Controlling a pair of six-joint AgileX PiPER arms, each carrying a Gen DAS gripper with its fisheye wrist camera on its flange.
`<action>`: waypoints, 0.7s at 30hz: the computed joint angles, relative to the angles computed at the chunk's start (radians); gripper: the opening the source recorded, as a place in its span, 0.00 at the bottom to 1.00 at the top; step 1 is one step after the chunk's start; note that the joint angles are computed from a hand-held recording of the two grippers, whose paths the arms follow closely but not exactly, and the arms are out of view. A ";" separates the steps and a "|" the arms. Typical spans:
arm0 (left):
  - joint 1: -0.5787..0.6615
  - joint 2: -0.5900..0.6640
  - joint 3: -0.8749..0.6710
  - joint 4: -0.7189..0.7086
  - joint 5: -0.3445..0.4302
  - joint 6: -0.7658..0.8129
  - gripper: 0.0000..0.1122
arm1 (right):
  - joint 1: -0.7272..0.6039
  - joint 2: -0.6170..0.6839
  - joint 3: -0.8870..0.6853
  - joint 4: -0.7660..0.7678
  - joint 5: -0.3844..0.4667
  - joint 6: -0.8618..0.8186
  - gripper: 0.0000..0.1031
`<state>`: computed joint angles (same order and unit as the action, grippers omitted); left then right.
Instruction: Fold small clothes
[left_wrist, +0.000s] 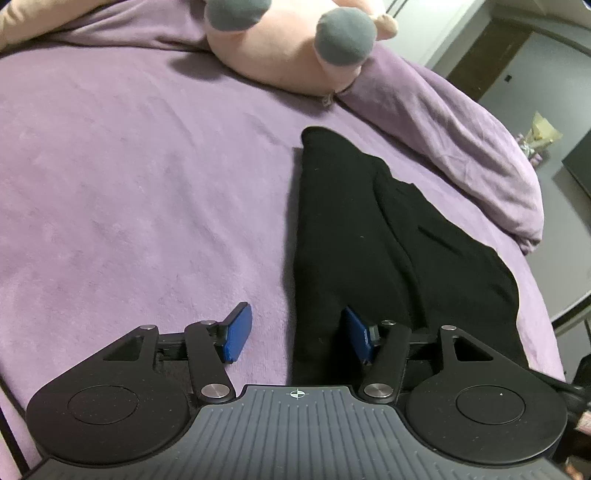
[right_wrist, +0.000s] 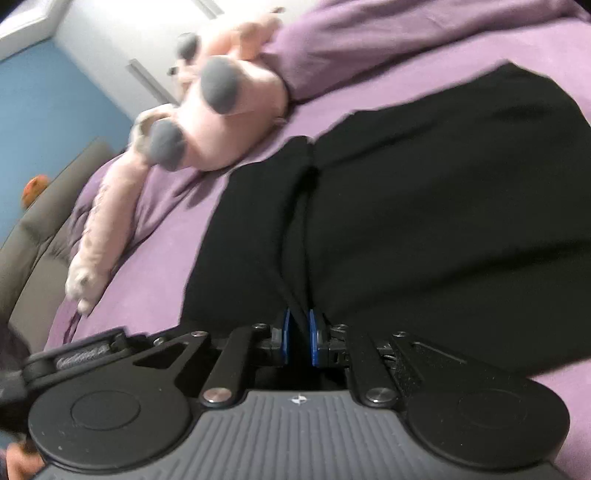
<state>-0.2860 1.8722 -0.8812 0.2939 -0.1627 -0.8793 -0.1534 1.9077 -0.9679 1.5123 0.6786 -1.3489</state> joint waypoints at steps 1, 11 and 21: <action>0.009 -0.001 -0.003 0.076 -0.003 -0.064 0.55 | -0.012 -0.005 -0.010 -0.023 0.019 0.012 0.16; 0.085 0.105 -0.073 0.227 -0.178 -0.443 0.64 | -0.034 0.236 -0.361 0.004 0.170 0.305 0.34; 0.119 0.120 -0.072 0.418 -0.255 -0.591 0.64 | 0.057 0.281 -0.445 -0.093 0.074 0.329 0.08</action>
